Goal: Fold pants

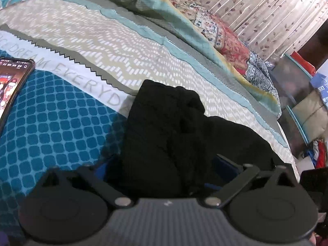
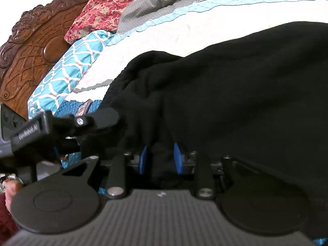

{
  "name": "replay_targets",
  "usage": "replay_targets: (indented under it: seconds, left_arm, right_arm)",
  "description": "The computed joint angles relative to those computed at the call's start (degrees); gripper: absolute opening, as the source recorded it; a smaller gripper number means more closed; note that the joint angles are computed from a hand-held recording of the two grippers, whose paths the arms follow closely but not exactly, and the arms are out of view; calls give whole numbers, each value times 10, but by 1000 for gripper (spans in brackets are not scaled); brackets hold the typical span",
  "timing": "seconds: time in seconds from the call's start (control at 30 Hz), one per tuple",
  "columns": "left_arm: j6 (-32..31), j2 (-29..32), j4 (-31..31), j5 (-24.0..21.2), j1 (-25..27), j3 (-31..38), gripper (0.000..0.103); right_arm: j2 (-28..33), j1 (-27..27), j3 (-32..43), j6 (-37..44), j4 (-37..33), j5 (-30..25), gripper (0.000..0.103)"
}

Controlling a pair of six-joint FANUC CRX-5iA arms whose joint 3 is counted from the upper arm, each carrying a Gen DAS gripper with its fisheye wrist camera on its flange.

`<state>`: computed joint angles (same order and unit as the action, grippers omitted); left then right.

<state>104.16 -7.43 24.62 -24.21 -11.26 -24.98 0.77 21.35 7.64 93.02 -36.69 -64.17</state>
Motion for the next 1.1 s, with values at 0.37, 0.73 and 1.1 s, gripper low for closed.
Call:
replay_targets:
  seconds: [0.37,0.73,1.1]
  left_arm:
    - [170,10,-217,-73,-53,112,38]
    - [173,120,-483,-229,-208,334,40]
    - [-59,128,-387,-126,-247,302,83]
  right_arm:
    - [0,-27,1,5,-28,-13,31]
    - [-72,-70,-51,-57,22,40,35]
    - [-129,-130,-114,-141,43,94,35]
